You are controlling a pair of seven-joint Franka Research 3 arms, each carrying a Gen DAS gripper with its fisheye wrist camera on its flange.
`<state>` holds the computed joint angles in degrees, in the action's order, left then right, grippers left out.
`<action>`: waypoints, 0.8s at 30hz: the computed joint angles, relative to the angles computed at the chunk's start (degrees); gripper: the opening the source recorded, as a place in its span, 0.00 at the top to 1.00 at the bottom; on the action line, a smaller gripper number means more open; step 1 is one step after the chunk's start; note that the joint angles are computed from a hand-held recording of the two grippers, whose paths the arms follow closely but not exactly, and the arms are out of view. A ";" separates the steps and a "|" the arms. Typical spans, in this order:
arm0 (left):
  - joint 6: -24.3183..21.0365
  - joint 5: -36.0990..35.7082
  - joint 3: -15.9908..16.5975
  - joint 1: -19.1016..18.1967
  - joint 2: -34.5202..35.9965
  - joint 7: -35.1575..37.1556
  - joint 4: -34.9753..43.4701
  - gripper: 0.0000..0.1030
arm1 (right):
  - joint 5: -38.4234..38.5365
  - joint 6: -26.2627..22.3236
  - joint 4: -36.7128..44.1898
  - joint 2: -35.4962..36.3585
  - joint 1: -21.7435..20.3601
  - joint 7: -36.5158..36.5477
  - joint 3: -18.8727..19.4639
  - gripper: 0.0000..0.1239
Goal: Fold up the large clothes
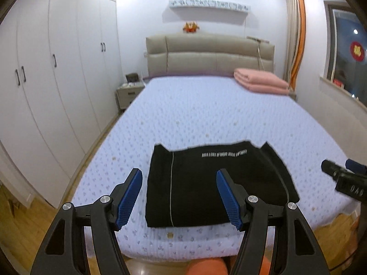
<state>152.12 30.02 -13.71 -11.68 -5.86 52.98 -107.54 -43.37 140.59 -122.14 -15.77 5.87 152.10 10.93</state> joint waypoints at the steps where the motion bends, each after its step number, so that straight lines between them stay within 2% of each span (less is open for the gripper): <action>1: -0.04 0.03 -0.02 -0.02 -0.53 -0.13 0.01 0.33 | -1.10 -0.39 0.14 -0.17 -0.14 0.67 0.50 0.21; 3: 0.74 -0.06 -0.05 0.01 -1.69 -0.38 -0.01 0.30 | -3.95 -1.41 0.86 -0.69 -0.13 1.92 1.73 0.20; 4: 0.97 0.07 -0.17 0.07 -1.94 -0.58 0.06 0.21 | -4.74 -1.64 1.05 -1.02 0.01 2.06 1.91 0.19; 5: 1.58 0.60 -0.35 0.20 -2.41 -1.16 -0.07 0.21 | -5.38 -1.65 1.27 -1.14 0.14 2.20 2.05 0.17; 12: 0.79 2.35 -1.43 0.17 -3.18 -3.09 0.24 0.21 | -6.64 1.16 1.08 -1.36 0.45 3.05 2.01 0.17; 17: 0.20 0.82 -1.19 -0.20 -1.81 -2.45 1.40 0.21 | -9.96 -1.34 2.40 0.20 0.68 4.05 2.92 0.17; 20: -0.70 1.60 -1.31 -0.27 -0.54 -3.54 2.06 0.21 | -10.21 -1.65 2.87 1.28 1.62 3.97 2.11 0.17; 24: -2.50 -0.71 -0.71 -1.06 1.95 -1.51 3.69 0.21 | -9.48 -2.40 3.96 3.05 2.65 3.45 0.90 0.17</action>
